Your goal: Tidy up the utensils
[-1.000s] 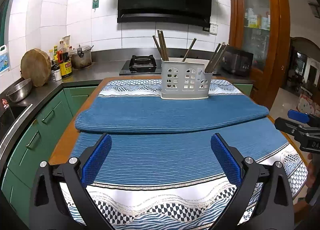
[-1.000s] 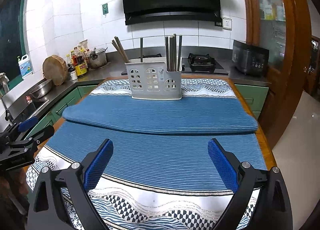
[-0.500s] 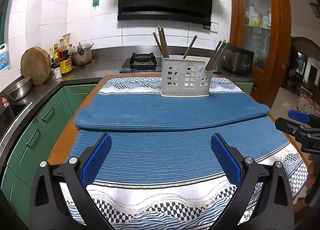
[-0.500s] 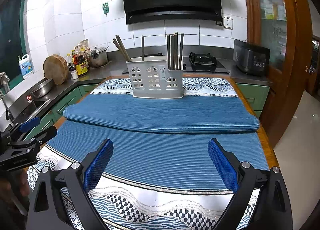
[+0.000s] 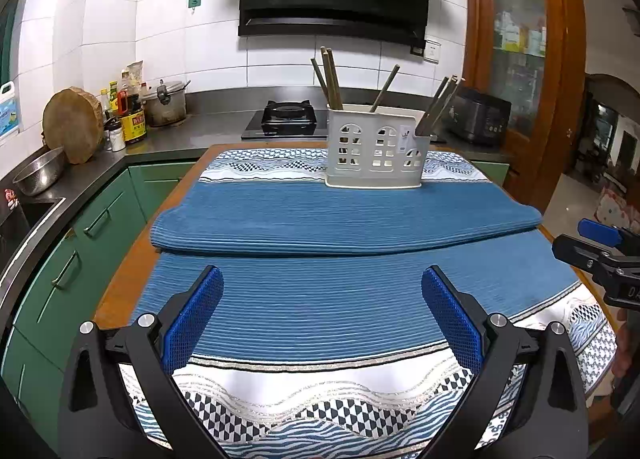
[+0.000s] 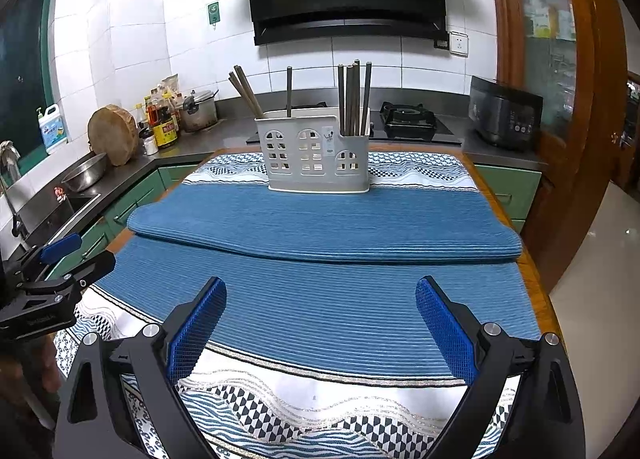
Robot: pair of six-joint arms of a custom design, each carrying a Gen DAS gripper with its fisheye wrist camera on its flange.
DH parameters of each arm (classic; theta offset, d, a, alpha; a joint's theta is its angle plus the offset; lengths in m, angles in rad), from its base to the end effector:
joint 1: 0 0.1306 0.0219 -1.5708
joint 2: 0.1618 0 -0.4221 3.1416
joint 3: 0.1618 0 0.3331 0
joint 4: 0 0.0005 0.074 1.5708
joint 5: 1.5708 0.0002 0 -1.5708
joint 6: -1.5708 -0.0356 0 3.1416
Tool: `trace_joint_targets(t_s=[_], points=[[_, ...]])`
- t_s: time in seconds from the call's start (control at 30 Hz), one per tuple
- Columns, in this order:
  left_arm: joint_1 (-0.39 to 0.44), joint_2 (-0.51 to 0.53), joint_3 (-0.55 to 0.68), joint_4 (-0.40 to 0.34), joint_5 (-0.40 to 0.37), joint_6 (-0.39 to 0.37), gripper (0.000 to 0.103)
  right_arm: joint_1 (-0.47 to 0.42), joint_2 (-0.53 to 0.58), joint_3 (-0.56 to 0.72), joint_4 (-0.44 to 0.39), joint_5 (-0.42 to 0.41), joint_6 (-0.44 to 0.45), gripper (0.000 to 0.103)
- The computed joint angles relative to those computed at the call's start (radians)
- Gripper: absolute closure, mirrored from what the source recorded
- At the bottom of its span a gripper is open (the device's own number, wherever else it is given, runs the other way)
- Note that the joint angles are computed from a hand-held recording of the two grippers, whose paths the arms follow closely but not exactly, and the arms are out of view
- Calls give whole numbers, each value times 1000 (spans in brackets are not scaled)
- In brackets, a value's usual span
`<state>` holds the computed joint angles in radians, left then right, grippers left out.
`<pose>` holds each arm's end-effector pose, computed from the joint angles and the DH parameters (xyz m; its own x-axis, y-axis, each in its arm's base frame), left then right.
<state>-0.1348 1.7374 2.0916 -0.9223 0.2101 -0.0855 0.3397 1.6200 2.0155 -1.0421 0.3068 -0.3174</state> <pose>0.5559 -0.0834 0.5870 -0.5051 0.1528 -0.8494 0.3501 0.9359 -0.0398 0.4787 0.1572 0.6065 -0.5679 0.1149 -0.8151 0.0914 0.9929 0.0762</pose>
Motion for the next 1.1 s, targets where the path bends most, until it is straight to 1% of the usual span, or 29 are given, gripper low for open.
trace_joint_targets(t_s=[0.4, 1.1], points=[[-1, -1, -1, -4, -6, 0, 5, 2, -3, -2, 0, -6, 0, 11], [-2, 1, 2, -14, 4, -5, 5, 4, 0, -1, -6, -2, -6, 11]])
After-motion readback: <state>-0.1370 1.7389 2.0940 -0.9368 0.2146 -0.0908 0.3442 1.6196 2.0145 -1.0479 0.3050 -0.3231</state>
